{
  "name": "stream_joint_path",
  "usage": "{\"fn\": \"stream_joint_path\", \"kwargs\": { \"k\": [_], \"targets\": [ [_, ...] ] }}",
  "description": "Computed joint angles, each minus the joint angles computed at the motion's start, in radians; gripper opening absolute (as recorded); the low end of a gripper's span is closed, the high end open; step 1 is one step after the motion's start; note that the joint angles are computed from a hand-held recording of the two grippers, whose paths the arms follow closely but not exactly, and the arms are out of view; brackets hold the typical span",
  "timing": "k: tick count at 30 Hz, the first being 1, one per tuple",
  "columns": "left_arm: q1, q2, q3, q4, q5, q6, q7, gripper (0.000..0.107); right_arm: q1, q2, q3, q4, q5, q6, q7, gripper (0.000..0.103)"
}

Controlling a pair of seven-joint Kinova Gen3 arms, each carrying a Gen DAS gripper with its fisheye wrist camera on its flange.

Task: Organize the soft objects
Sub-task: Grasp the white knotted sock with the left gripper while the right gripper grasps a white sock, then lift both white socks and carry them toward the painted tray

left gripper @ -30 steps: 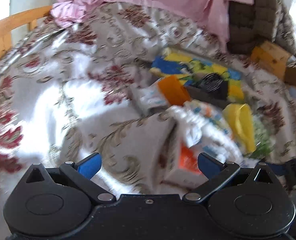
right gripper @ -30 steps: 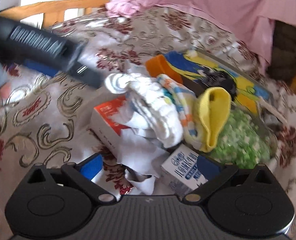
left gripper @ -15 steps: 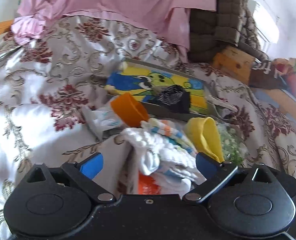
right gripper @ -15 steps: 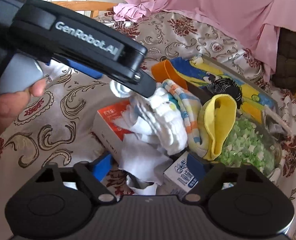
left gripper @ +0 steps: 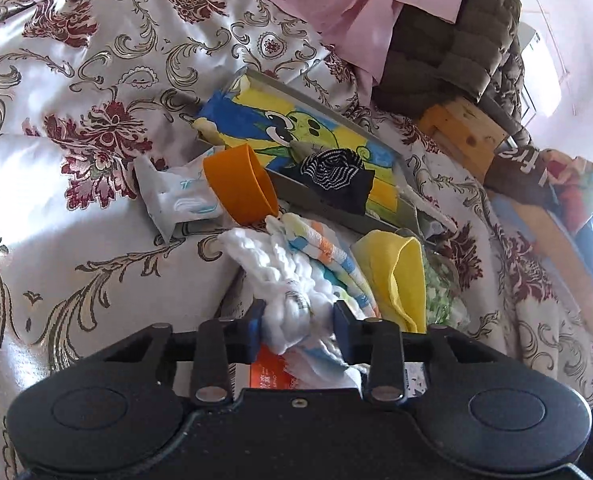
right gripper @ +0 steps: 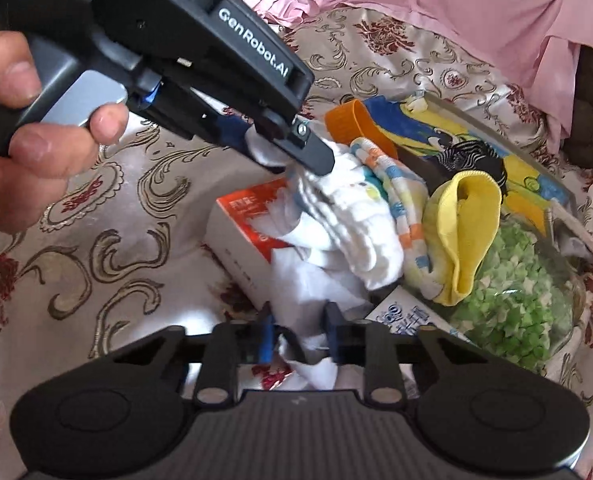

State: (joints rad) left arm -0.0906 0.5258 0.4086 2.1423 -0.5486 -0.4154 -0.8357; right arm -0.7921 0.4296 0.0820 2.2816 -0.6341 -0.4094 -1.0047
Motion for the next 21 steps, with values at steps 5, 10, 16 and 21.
{"fn": "stream_joint_path", "kwargs": {
  "k": [5, 10, 16, 21],
  "targets": [
    [0.024, -0.023, -0.028, 0.015, 0.024, -0.018, -0.019, 0.027, 0.032, -0.023, -0.025, 0.011, 0.03, 0.007, -0.046, 0.005],
    [0.03, -0.063, -0.037, 0.049, 0.048, -0.024, -0.003, 0.026, 0.064, -0.081, -0.065, 0.057, 0.06, 0.009, -0.113, 0.004],
    [0.038, -0.164, -0.069, 0.142, 0.047, -0.071, 0.029, 0.026, 0.03, -0.168, -0.099, 0.135, -0.001, -0.047, -0.114, 0.003],
    [0.063, -0.241, -0.116, 0.206, 0.064, -0.081, 0.08, 0.026, 0.02, -0.22, -0.144, 0.185, -0.101, -0.123, -0.09, 0.003]
  ]
}}
